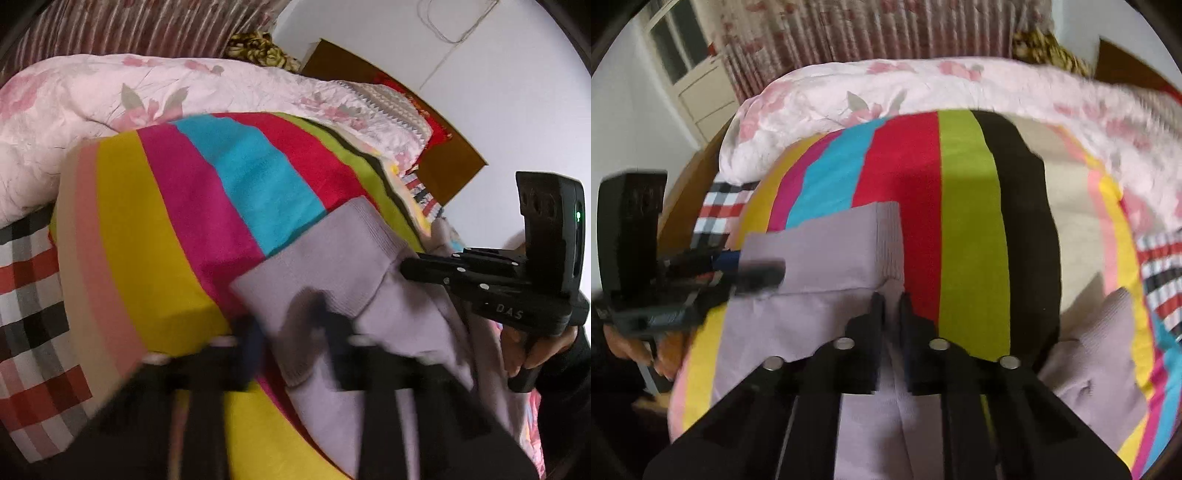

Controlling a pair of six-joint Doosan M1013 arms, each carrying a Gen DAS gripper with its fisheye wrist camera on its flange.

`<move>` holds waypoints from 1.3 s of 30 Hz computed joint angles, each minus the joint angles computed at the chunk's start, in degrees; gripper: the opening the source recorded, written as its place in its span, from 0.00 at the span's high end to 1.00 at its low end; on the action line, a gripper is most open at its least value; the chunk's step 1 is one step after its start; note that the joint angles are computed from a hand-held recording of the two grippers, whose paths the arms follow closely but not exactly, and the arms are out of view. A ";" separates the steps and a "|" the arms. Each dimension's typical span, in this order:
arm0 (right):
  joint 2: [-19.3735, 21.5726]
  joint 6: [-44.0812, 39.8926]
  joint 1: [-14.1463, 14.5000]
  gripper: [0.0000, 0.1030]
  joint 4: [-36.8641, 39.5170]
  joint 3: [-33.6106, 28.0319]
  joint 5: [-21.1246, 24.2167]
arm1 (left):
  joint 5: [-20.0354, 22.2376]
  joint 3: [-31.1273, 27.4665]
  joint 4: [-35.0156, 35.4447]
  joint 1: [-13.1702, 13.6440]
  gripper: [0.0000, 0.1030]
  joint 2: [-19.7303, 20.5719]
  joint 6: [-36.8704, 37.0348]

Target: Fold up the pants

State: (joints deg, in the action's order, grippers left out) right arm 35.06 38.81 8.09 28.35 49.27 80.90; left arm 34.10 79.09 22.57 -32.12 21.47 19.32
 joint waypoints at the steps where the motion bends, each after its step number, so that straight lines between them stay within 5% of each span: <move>1: -0.63 -0.34 -0.26 0.92 0.85 0.49 -0.95 | -0.90 0.42 0.80 -0.06 0.95 -0.50 -0.54; 6: -2.63 -0.39 -0.62 0.92 2.54 1.15 -5.67 | -2.21 0.52 15.00 -1.91 0.95 -2.57 -7.01; 13: -0.09 5.08 1.79 0.90 -5.18 1.76 -6.63 | 2.03 -1.39 3.35 0.39 0.94 1.02 0.15; 16: 0.66 8.18 1.24 0.76 -4.19 -0.22 -3.77 | 4.87 -0.44 9.03 -0.60 0.70 0.52 -5.51; 18: 0.94 9.90 -0.21 0.40 -1.34 -2.03 -1.69 | 11.02 -1.60 13.81 -1.54 0.27 0.71 -10.17; 19: 0.22 10.18 -1.31 0.25 1.11 -1.56 -2.94 | 13.97 -1.98 17.12 -2.30 0.24 0.51 -13.08; 20: -0.42 10.33 -2.34 0.25 3.29 -0.97 -4.10 | 14.09 -1.68 19.73 -2.88 0.21 -0.07 -14.71; 25: -3.37 17.04 -9.42 0.37 9.66 2.48 -8.26 | 2.02 -0.97 17.85 -3.82 0.09 -1.58 -6.65; 29: -3.11 27.08 -12.90 0.41 5.31 4.25 -6.64 | -5.89 -3.18 -3.77 -2.69 0.09 0.42 16.54; 33: -1.85 30.56 -13.92 0.46 6.26 4.62 -2.40 | 2.18 -7.57 -14.42 -2.03 0.09 3.79 26.43; 35: -0.47 32.01 -13.55 0.52 6.61 3.31 0.30 | 1.14 -6.82 -22.17 -0.63 0.09 4.04 30.81; 36: -0.42 31.39 -13.36 0.58 7.00 3.22 -0.34 | -0.33 -6.03 -23.56 -0.40 0.09 3.67 31.54; 37: 0.14 31.53 -13.13 0.90 7.17 2.29 1.19 | -1.14 -5.41 -27.33 0.24 0.09 3.28 34.04; 39: -1.45 28.37 -11.94 0.93 4.22 3.29 -1.78 | -3.39 -3.43 -30.85 0.98 0.09 1.90 34.59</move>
State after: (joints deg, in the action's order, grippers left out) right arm 33.61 67.18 -3.85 32.58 52.56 79.11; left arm 30.71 75.66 -8.28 -31.14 23.37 53.91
